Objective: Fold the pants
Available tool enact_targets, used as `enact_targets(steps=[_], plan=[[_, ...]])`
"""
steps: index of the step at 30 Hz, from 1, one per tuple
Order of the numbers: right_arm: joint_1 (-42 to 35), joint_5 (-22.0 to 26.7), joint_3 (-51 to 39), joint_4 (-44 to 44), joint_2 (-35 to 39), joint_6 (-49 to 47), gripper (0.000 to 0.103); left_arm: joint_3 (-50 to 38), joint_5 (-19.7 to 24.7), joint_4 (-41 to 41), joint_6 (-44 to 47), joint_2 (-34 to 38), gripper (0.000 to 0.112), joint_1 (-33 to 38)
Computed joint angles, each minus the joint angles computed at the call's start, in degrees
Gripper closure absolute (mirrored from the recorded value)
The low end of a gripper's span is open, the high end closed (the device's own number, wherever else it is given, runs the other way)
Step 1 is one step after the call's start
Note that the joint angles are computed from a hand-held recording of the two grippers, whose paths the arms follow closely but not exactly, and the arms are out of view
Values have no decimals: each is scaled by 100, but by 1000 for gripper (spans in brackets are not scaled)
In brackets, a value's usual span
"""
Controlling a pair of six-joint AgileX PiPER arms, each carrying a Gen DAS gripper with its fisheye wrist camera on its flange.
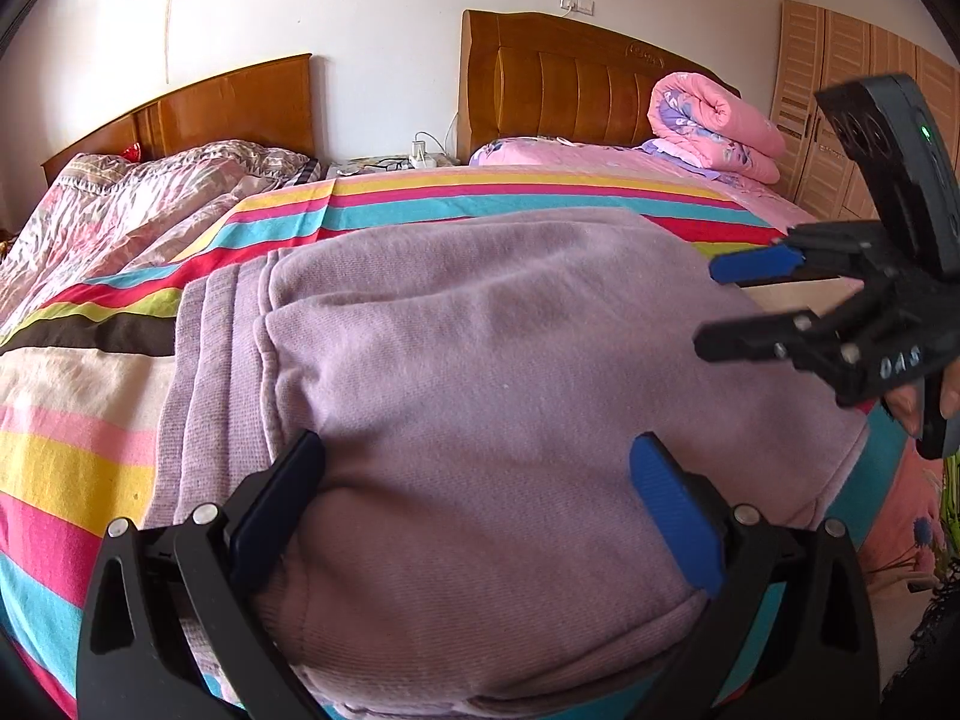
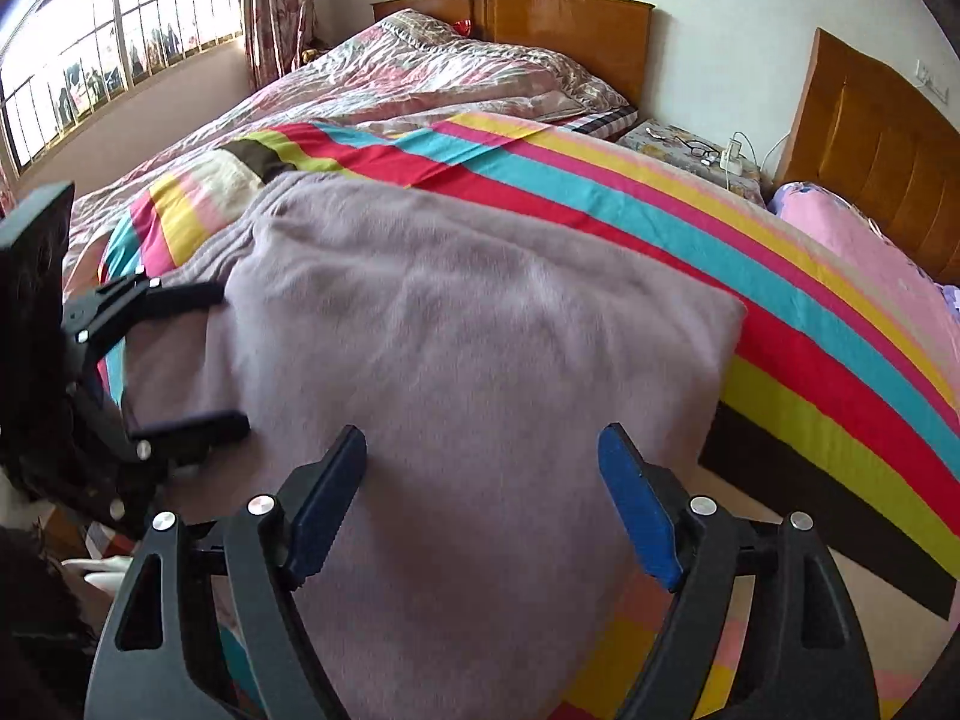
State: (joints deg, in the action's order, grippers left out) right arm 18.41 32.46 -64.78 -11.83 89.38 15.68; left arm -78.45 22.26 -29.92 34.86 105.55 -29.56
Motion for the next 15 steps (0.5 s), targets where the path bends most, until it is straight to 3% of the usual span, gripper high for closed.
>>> enact_targets(steps=[2,7,9,11,13,15], plan=[[252,-191,564,-672,-330,645,22,10,-55,310,-282,-11,11,-77],[442,27,1138,-990,-904,1303,20,16,-116,706,-647,-18,11,-161],[698,84,1330,-1767,-1157,2261,20,20,-137,819,-749,-19,11,-180],[890,-154,1552,-2479,-1411,3295,20,31,-179,1058,-970,-22,11,-229],[851,-695,1706,-2491,-1433,3665,20,27,-208,1279,-1175,-14,11,-267],[1069,-511,1655,-2873,-1100,4189,20,63,-259,1390,-1278,-31,11,-293]])
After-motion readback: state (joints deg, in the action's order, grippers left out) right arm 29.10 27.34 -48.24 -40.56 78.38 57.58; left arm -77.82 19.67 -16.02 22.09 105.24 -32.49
